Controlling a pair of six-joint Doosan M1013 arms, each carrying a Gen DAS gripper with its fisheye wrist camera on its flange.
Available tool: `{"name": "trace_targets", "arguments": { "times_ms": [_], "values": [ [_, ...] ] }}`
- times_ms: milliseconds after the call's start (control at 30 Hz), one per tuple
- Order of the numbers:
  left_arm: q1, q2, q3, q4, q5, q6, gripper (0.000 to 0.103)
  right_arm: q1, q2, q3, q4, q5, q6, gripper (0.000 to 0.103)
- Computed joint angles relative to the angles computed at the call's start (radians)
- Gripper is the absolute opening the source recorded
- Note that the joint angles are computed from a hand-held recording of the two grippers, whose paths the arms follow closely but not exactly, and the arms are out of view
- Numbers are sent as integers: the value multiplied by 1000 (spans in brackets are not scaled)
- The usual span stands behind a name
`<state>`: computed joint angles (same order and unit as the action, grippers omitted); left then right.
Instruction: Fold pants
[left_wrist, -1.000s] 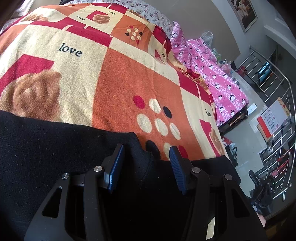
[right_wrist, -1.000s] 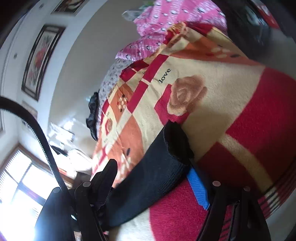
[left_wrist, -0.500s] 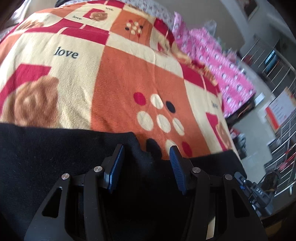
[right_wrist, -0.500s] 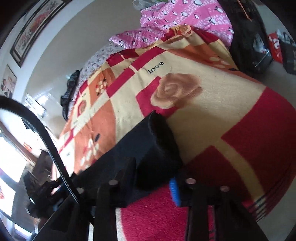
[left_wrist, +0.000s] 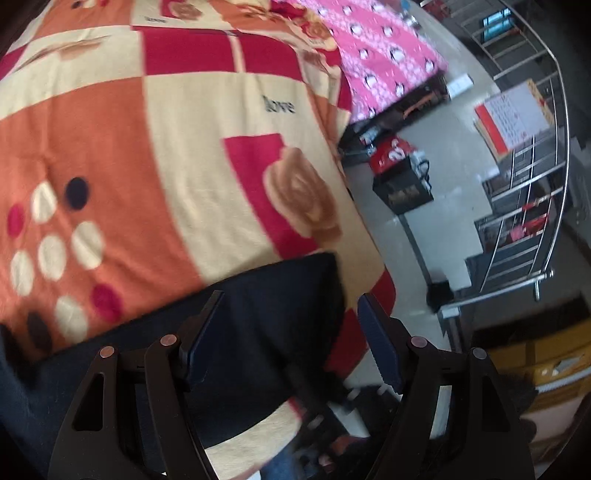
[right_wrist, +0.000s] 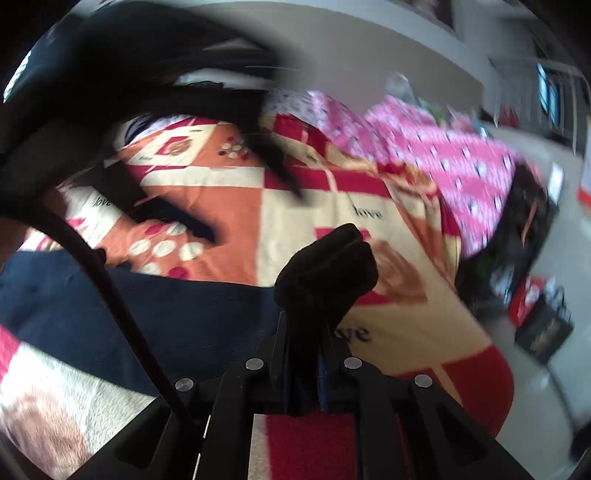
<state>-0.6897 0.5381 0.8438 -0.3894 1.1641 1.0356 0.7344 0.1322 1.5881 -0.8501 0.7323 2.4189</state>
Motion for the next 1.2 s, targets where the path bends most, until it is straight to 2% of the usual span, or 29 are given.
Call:
{"name": "trace_targets", "arguments": {
  "times_ms": [67, 133, 267, 400, 467, 500, 533, 567, 600, 633, 733, 900, 1033, 1200],
  "values": [
    [-8, 29, -50, 2, 59, 6, 73, 5, 7, -5, -7, 0, -24, 10],
    [-26, 61, -111, 61, 136, 7, 73, 5, 14, -10, -1, -7, -50, 10],
    [-35, 102, -191, 106, 241, 28, 73, 9, 11, -8, -4, -20, -54, 10],
    [-42, 214, -396, 127, 485, 95, 73, 15, 7, -2, -16, -43, -65, 10],
    [-47, 237, -442, 164, 556, 106, 72, 24, 8, -1, -40, -44, -69, 10],
    [-51, 235, -442, 196, 556, 113, 72, 28, 9, -1, -48, -43, -72, 10],
    [-54, 222, -423, 220, 531, 115, 67, 32, 10, -1, -55, -44, -78, 10],
    [-53, 205, -394, 224, 496, 111, 46, 36, 11, -2, -57, -43, -80, 10],
    [-50, 196, -376, 215, 483, 97, 34, 36, 11, -2, -56, -43, -82, 10],
    [-51, 193, -369, 229, 483, 85, 12, 36, 12, -4, -53, -41, -82, 10],
    [-54, 154, -301, 258, 441, 74, 9, 33, 10, -4, -42, -41, -77, 10],
    [-36, 83, -186, 215, 332, 83, 9, 49, 8, 2, -104, -48, -52, 10],
    [-8, 8, -68, 178, 228, 88, 9, 81, 17, -18, -158, -35, -91, 10],
    [34, -96, 100, 147, 130, 117, 9, 127, 54, -67, -151, -14, -195, 10]
  ]
}}
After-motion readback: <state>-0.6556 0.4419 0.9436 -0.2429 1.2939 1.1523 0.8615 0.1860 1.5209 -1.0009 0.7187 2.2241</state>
